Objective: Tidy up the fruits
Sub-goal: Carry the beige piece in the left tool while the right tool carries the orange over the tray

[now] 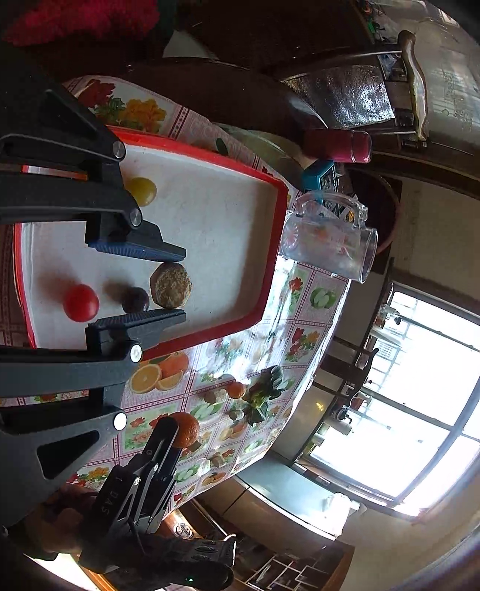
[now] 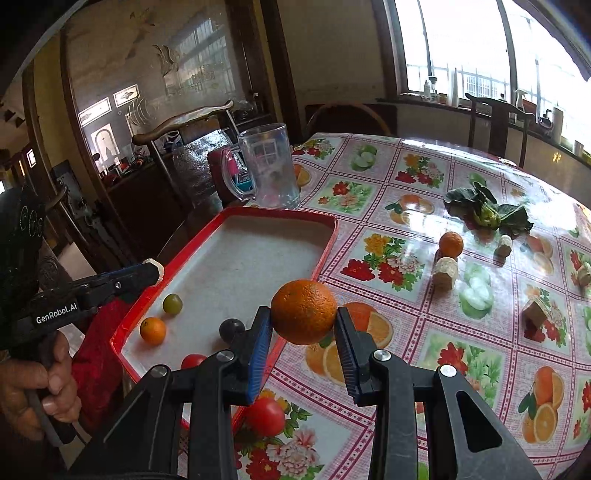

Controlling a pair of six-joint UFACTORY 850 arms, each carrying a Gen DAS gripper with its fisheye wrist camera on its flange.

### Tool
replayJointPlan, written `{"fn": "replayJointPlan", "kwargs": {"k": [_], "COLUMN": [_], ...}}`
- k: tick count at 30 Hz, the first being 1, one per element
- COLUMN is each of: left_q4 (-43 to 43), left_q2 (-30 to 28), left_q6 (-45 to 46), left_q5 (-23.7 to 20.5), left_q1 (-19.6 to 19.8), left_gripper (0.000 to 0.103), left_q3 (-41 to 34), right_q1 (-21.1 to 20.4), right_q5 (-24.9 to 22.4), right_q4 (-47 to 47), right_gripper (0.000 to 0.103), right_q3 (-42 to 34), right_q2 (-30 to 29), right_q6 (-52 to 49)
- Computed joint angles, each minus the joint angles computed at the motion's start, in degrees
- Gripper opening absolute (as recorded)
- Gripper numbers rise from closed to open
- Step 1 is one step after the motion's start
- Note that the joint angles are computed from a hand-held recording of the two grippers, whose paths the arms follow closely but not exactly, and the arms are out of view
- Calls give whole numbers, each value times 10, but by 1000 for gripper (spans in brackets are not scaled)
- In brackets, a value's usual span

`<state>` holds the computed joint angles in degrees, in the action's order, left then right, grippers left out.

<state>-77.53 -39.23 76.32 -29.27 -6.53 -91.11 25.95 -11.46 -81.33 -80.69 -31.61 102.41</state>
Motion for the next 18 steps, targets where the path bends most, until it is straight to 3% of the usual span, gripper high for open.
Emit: {"fn": "replayJointPlan", "kwargs": {"k": [10, 18], "left_q4": [44, 106], "left_q2": [-31, -60], "left_q6": [-54, -108], "left_q5": [7, 14], "left_q1": [13, 12], "left_gripper": [23, 23], "left_q3": [-42, -86], "right_q1": [2, -1], "right_q5": [17, 19], "right_q4": [179, 373], "right_gripper": [35, 35], "right_q3": [-67, -121], "right_q2": [-48, -87], "right_q6": [-189, -393]}}
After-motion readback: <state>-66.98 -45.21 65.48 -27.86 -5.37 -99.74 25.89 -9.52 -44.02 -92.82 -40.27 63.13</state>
